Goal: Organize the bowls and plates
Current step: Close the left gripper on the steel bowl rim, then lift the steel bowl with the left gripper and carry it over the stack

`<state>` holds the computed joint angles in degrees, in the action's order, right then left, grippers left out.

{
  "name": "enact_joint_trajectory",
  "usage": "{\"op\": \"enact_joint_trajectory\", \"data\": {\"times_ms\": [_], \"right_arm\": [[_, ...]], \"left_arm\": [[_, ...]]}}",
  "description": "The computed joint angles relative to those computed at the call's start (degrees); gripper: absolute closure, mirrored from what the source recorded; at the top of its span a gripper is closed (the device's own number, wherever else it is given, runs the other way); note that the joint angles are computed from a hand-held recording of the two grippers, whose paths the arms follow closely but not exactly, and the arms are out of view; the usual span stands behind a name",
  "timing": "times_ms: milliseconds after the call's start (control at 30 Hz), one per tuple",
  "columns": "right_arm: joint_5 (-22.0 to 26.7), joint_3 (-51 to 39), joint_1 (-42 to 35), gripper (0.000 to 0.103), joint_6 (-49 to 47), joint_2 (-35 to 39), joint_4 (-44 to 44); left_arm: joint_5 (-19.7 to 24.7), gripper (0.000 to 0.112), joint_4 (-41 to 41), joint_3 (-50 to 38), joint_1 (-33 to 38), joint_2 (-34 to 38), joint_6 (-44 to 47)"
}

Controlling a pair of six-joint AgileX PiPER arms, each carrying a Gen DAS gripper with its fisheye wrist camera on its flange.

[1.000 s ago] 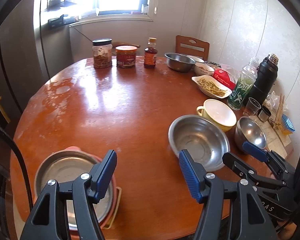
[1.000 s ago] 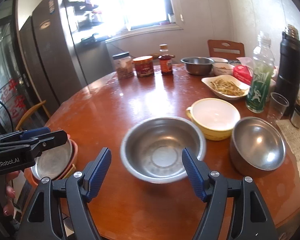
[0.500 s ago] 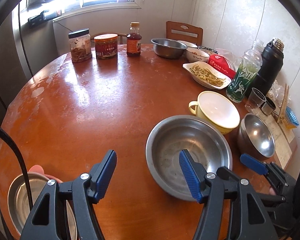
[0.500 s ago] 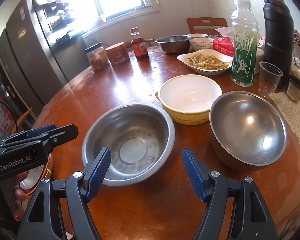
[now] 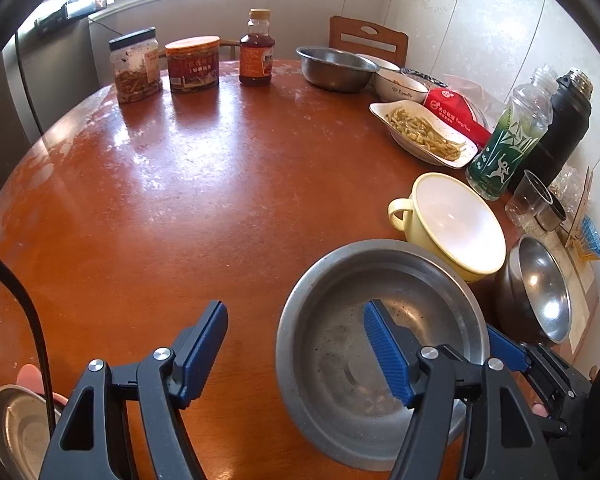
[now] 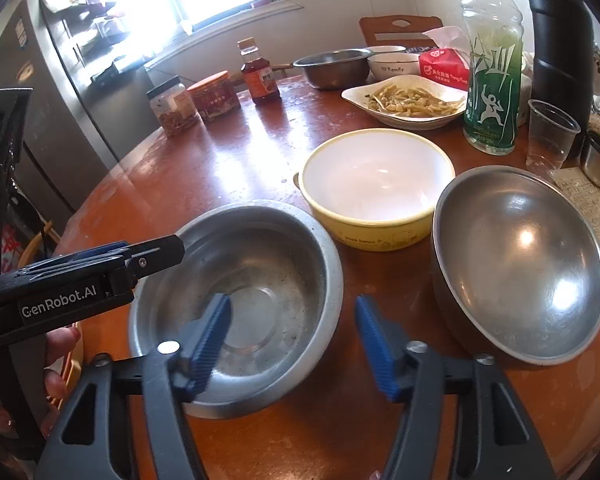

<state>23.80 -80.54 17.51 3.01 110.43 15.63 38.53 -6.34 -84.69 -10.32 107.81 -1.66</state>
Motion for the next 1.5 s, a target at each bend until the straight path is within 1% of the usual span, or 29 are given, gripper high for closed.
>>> {"op": "enact_joint_trajectory", "data": {"times_ms": [67,233,267,367,500,867,933,1167,1333,1500], "right_arm": [[0.58,-0.96,-0.09,0.055,-0.47,0.77,0.01],[0.24,-1.26,-0.14,0.061,-1.36,1.28,-0.01],[0.15,-1.12,-0.22,0.063,-1.26,1.21,-0.16],[-0.06,-0.42,-0.77,0.069,-2.72,0.79,1.44],[-0.62,1.01,-1.04,0.070,-4.33,-0.29,2.98],[-2.81,5.42,0.08,0.070,-8.26,-5.07,5.44],[-2.46,6.37,0.36,0.070,-9.17,-6.24,6.13],[-2.95,10.66,0.92,0.070,-11.42,-10.00,6.96],[-3.53,14.60,0.75,0.069,-12.83,-12.27,7.81],[-3.80,16.93,0.28,0.069,-14.69,-13.41,8.98]], "left_arm": [[0.59,0.042,-0.66,-0.77,-0.07,0.86,0.64],[1.37,0.057,-2.83,-1.43,-0.49,2.17,3.01],[1.63,0.063,-2.75,-1.51,-0.72,2.37,3.07],[1.21,0.065,0.50,-0.65,-2.02,1.99,0.88],[0.91,0.067,-1.01,1.22,-1.69,0.59,1.82],[-1.20,0.067,1.56,9.11,-2.61,-7.31,-1.61],[-1.14,0.067,3.04,10.46,-3.14,-8.89,-3.26],[-2.24,0.067,4.22,16.27,-4.60,-14.26,-4.99],[-3.28,0.067,5.22,19.61,-6.44,-16.37,-6.90],[-3.89,0.067,6.03,21.27,-7.77,-16.69,-9.01]]}}
